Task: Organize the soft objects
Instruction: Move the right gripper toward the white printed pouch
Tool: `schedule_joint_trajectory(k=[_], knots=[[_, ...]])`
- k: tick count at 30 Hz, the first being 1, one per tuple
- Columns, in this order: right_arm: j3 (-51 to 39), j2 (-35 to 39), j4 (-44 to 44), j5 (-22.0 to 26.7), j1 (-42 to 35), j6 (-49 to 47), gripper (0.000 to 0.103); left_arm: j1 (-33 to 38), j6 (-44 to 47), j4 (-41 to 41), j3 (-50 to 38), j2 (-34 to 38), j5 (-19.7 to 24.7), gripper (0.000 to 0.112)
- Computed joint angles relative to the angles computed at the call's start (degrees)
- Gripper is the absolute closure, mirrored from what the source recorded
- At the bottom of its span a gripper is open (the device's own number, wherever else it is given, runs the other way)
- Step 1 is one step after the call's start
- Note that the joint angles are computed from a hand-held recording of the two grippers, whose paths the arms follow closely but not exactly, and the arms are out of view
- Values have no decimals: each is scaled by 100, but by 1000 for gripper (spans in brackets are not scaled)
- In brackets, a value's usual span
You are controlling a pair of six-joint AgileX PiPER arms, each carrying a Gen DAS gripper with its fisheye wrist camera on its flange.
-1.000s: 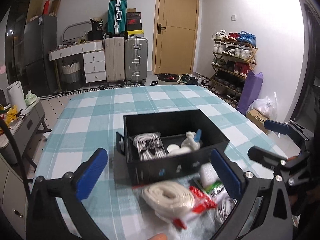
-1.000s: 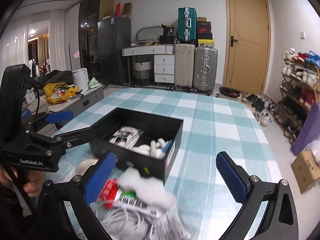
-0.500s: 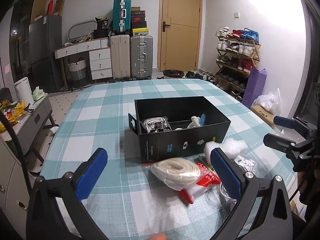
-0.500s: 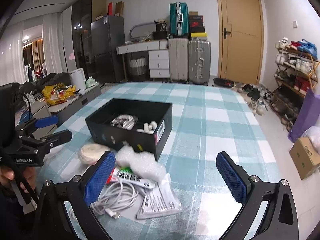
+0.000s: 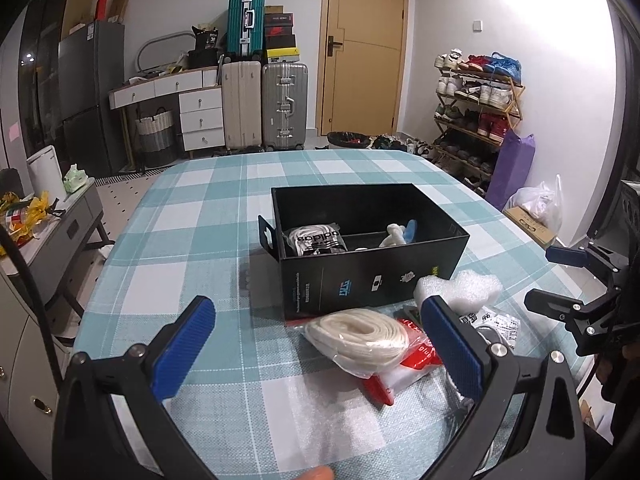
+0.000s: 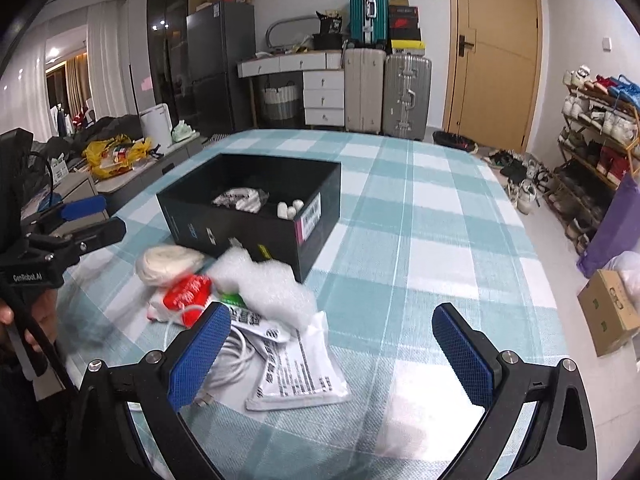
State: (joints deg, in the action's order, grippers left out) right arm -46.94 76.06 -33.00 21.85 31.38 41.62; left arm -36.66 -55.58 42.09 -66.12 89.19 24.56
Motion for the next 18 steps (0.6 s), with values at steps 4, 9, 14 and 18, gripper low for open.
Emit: schedule_joint_trajectory(k=[4,9,14,18], knots=[[14,35,194,14,-44,-264,1,15,53,-71,-15,30,23,9],[-3,159,252,67,-22,-359,1,27,160,-163,-14,53,6,9],[-4,228,360,39,28,-505,1,-16,372,-325,-78,155,76,9],[-42,303,345,120,82,-513,1,-91,427,-309,-98,203,121,9]])
